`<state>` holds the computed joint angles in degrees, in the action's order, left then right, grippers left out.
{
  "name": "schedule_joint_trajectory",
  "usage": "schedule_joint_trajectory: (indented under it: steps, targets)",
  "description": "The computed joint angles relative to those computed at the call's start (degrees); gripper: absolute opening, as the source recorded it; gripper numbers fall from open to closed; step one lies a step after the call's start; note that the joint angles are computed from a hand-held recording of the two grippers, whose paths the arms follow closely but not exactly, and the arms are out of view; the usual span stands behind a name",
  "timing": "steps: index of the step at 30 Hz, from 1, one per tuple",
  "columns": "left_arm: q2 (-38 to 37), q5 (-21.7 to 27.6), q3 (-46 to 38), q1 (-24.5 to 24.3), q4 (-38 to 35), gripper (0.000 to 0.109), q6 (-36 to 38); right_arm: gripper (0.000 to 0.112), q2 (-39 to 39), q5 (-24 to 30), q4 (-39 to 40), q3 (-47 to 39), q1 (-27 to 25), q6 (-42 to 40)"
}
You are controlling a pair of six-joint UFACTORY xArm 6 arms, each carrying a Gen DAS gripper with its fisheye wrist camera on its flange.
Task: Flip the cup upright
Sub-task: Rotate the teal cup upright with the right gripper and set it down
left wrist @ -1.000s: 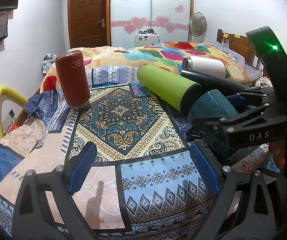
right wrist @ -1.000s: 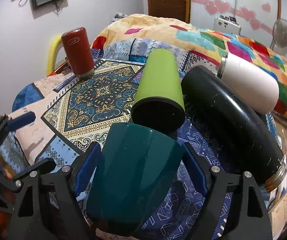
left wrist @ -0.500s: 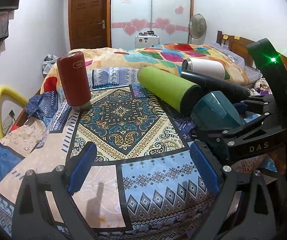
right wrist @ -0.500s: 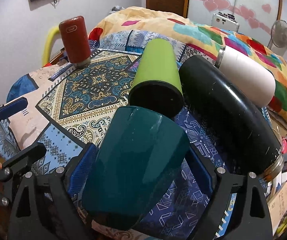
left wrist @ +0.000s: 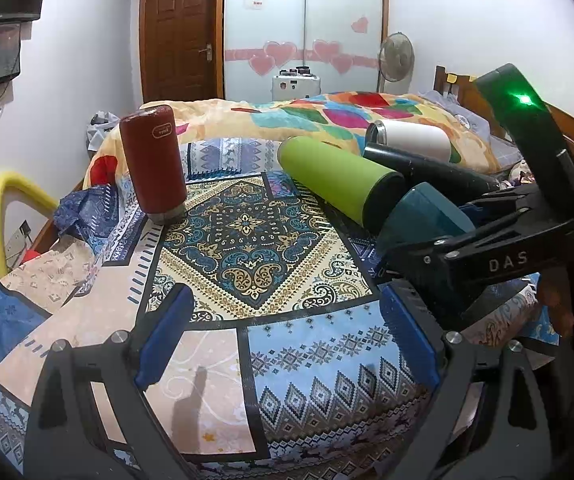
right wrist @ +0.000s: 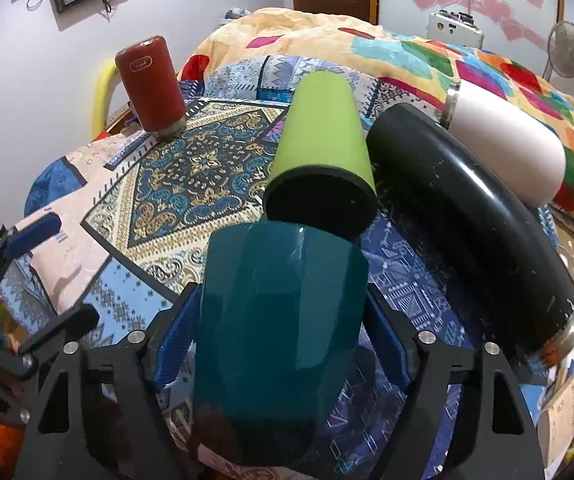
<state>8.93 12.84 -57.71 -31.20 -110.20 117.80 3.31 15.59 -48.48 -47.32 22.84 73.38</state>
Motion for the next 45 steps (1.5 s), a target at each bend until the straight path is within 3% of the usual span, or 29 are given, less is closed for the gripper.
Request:
schedule_joint_trajectory:
  steps: [2,11,22,26,31,39,45]
  targets:
    - [-0.32,0.27,0.19,0.12,-0.01,0.095,-0.07,0.074,0.05,0.23,-0.13,-0.16,0.13,-0.33]
    - [-2.57,0.55,0.86,-0.11,-3.24,0.095,3.16,0.073,-7.84,2.35,-18.99,3.7,1.39,17.56]
    - [-3.92,1.02,1.39,-0.08,-4.84,0.095,4.42,0.072,-5.66,3.39,-22.71,1.73,2.45,19.0]
    - [-4.5,1.43,1.81,0.27,-5.57,0.095,4.89,0.072,-5.73,0.1,-21.28,2.22,1.37,17.93]
    - [-4.7,1.43,1.89,0.67,-6.44,0.095,5.3,0.072,-4.77,3.66,-22.29,0.79,3.35,17.25]
    - [-6.21,1.33,2.43,1.35,-7.33,0.095,5.03,0.073,-3.96,4.66,-26.03,-0.14,3.81,21.14]
    - [-9.72,1.34,4.02,1.18,-9.79,0.095,6.76,0.078,-7.79,8.17,-29.65,2.06,6.27,25.49]
